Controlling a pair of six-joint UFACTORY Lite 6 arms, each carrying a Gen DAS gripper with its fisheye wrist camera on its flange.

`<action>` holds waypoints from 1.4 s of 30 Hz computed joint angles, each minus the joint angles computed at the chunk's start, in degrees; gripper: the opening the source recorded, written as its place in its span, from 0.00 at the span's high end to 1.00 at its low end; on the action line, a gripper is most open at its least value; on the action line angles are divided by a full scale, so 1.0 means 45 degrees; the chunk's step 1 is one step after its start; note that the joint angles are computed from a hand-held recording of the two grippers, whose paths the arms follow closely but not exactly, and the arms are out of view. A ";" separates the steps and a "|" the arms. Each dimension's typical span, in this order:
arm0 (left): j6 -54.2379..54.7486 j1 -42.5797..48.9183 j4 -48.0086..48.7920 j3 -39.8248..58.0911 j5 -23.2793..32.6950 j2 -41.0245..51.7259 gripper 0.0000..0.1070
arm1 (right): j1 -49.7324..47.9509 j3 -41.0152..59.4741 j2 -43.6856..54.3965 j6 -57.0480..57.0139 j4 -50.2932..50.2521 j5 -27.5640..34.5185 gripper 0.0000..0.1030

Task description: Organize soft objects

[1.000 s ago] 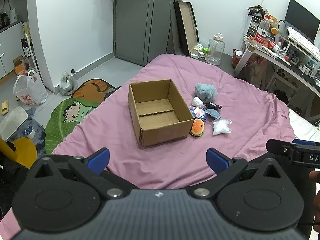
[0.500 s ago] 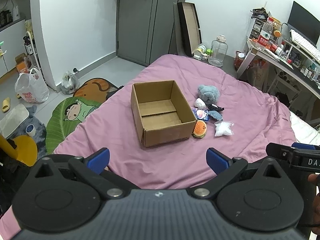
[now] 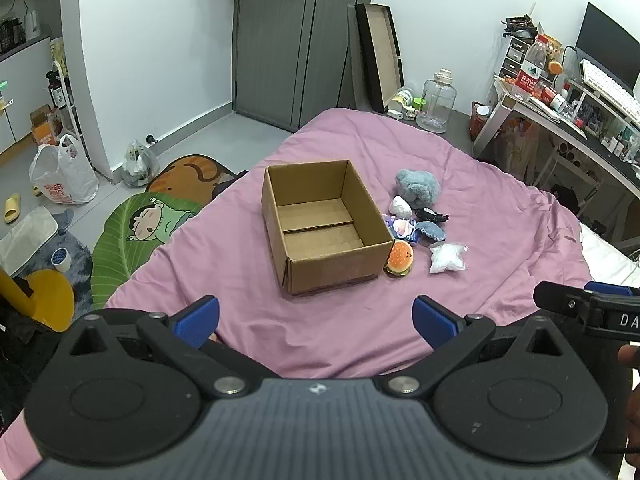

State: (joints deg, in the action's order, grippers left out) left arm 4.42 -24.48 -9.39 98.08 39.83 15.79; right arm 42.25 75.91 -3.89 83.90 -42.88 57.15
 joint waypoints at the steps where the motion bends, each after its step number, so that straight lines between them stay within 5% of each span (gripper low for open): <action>1: 0.0032 0.0005 -0.0028 -0.0011 -0.0008 -0.0003 0.05 | 0.0008 0.0017 0.0012 -0.0018 -0.0004 0.0004 0.00; 42: -0.0928 -0.0230 0.0514 0.1304 -0.0275 0.1257 0.04 | -0.1068 0.0149 0.0213 -0.1054 0.0579 -0.0450 0.00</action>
State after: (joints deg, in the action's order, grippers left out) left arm 0.24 -25.51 -7.08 103.94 38.59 21.44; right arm 37.44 76.58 -2.94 79.15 -40.27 55.13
